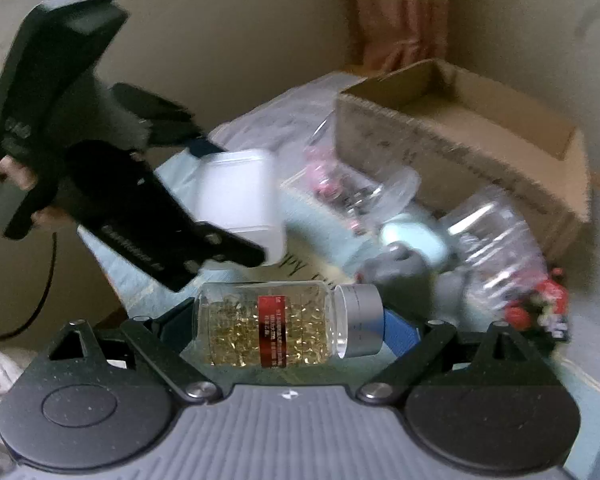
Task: Organize rigid objects
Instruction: 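Carry both held items over the cardboard box and open both tools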
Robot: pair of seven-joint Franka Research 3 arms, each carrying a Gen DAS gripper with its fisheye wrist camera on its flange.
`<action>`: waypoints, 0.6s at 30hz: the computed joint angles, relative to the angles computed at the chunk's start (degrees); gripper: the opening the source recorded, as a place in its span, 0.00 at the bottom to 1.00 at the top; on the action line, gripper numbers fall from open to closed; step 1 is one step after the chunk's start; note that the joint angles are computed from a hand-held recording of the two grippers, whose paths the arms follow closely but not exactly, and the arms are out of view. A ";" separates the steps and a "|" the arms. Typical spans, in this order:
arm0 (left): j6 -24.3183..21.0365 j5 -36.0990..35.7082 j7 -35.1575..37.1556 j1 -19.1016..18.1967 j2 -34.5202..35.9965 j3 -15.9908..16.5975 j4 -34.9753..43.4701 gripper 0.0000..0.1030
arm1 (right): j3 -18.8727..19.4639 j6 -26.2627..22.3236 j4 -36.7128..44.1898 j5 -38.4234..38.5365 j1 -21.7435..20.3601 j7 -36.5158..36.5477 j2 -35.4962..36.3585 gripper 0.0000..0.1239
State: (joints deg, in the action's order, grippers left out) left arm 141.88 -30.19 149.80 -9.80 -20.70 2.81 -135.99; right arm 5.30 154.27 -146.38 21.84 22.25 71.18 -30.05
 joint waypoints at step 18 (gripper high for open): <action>13.08 19.60 -34.23 2.52 18.16 -9.66 22.59 0.83 | 12.58 2.21 22.37 -32.17 -25.63 39.65 16.69 0.77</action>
